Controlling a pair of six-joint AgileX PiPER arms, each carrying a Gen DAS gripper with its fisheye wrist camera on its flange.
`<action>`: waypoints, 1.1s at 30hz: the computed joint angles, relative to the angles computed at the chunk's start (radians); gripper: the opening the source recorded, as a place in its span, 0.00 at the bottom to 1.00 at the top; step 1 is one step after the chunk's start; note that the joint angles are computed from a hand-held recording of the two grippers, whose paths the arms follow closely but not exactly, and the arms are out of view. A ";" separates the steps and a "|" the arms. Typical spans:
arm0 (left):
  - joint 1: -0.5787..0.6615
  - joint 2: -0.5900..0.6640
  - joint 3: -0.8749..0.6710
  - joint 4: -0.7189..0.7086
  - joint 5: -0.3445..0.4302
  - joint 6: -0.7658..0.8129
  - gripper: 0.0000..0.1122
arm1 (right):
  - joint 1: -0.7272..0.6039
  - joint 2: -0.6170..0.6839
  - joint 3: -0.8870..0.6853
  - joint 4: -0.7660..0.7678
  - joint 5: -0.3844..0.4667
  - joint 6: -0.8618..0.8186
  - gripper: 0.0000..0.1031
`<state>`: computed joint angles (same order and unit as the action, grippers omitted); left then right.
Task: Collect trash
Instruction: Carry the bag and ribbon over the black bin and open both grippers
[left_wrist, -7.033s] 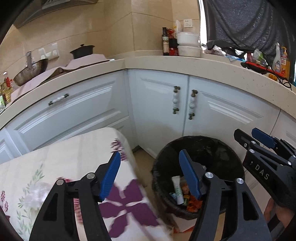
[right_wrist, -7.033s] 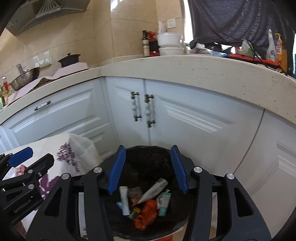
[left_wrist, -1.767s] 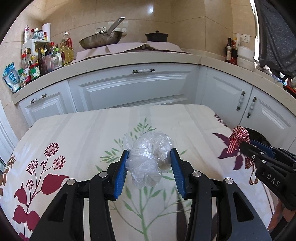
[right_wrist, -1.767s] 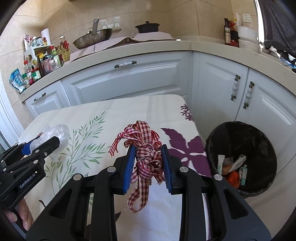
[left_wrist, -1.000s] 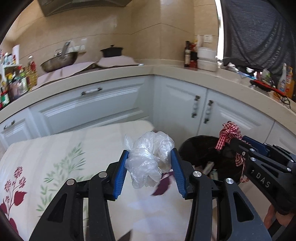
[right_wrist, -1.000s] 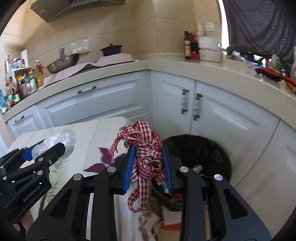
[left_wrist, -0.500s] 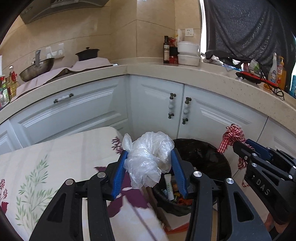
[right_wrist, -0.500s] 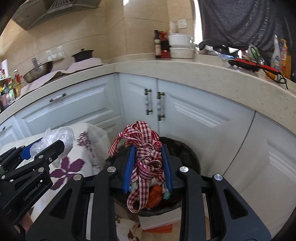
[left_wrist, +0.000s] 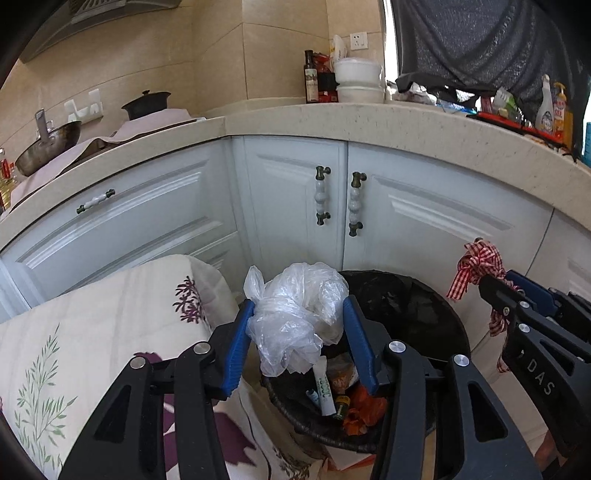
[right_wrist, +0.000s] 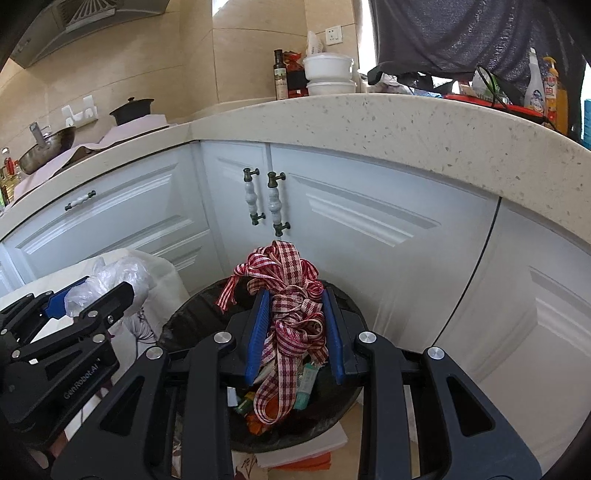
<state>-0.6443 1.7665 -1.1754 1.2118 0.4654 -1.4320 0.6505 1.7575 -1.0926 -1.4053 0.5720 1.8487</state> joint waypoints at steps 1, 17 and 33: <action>0.002 0.011 -0.012 -0.013 -0.002 0.014 0.44 | -0.005 0.008 -0.007 -0.005 -0.003 0.001 0.27; -0.003 0.088 -0.098 -0.051 0.021 0.040 0.65 | -0.024 0.068 -0.058 -0.042 0.023 0.048 0.49; -0.011 0.046 -0.066 -0.004 0.041 0.004 0.71 | -0.002 0.016 -0.026 -0.018 0.075 0.048 0.52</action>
